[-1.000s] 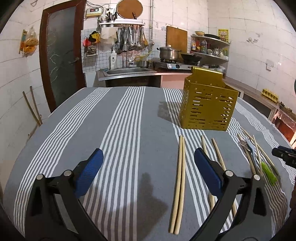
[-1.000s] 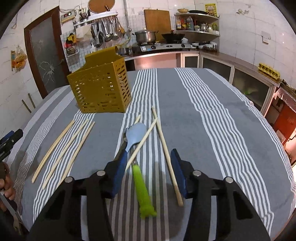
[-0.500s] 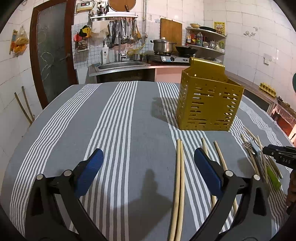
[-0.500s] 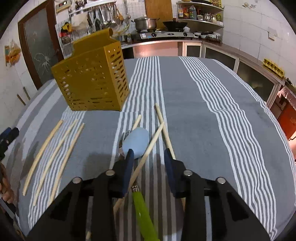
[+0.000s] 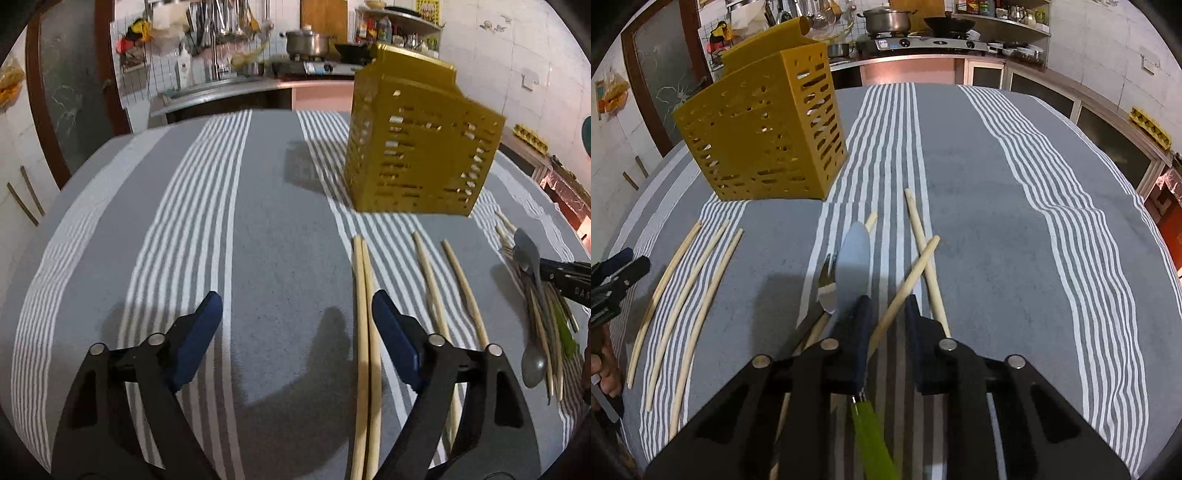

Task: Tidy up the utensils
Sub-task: 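Close the left tool on a wooden chopstick while the right tool grasps another chopstick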

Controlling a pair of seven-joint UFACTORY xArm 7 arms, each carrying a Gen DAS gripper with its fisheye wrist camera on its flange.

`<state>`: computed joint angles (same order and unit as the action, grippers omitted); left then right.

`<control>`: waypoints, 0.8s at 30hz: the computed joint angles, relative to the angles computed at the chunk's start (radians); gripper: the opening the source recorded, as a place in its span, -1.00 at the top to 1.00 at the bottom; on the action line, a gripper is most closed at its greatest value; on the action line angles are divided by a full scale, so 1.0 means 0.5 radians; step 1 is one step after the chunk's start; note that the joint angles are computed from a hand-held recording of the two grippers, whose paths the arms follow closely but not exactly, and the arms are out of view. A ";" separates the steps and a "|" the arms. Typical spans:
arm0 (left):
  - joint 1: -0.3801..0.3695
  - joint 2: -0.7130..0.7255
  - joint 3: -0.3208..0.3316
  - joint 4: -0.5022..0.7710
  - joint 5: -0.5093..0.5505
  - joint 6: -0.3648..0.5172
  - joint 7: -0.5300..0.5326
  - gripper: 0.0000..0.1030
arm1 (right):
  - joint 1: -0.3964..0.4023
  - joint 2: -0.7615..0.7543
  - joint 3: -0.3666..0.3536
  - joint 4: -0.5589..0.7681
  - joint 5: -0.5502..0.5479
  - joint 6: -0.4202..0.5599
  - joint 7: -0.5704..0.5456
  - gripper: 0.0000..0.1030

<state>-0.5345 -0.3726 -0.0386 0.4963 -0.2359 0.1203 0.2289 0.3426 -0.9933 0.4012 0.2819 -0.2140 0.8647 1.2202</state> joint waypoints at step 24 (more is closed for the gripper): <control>0.148 0.266 -0.207 0.245 0.104 0.218 0.040 -0.11 | -0.004 0.055 -0.124 -0.020 0.044 -0.131 -0.242 0.83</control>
